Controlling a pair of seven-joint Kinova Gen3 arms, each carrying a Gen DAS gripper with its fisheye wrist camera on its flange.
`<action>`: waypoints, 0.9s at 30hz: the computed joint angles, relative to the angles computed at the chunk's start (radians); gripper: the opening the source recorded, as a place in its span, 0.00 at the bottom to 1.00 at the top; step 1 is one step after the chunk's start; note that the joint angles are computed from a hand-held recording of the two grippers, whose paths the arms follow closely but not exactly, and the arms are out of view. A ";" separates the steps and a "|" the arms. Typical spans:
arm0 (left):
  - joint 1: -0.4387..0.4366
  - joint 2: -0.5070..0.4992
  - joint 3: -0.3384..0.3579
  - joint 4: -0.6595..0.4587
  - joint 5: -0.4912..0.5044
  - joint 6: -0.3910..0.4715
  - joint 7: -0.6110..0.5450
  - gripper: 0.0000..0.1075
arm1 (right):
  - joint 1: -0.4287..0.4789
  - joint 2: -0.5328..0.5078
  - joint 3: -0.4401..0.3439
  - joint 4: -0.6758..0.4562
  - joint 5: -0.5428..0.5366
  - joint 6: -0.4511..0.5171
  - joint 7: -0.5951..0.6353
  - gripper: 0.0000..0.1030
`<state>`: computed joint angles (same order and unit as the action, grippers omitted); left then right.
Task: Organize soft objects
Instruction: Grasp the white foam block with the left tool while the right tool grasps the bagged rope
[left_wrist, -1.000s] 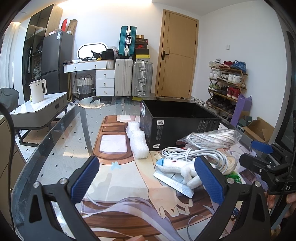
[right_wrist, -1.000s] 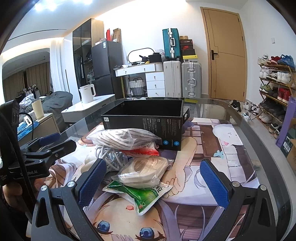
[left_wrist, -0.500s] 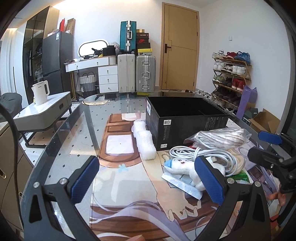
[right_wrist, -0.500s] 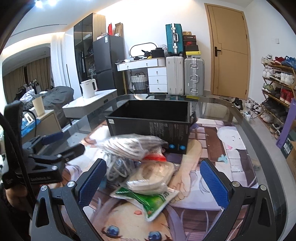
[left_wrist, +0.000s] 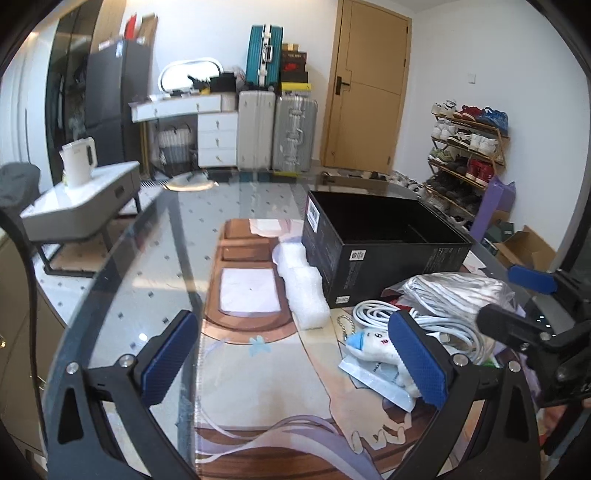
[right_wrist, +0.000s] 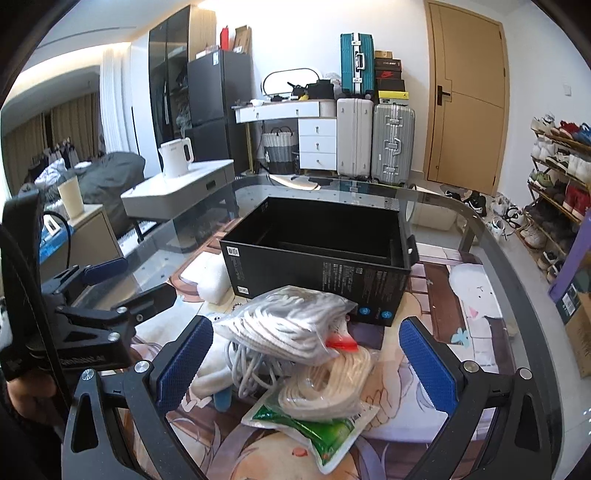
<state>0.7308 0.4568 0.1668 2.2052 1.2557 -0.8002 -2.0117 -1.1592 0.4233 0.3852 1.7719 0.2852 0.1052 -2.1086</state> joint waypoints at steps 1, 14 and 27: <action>-0.001 0.002 -0.001 -0.001 0.000 0.000 -0.001 0.96 | 0.019 0.004 -0.023 -0.011 -0.004 0.007 0.007 1.00; -0.049 -0.016 -0.032 0.005 -0.065 0.084 0.031 0.95 | 0.096 0.027 -0.124 -0.077 0.013 0.069 0.003 1.00; -0.088 0.004 -0.037 -0.063 -0.001 0.153 -0.121 0.95 | 0.139 -0.001 -0.162 -0.068 0.130 0.160 -0.149 0.99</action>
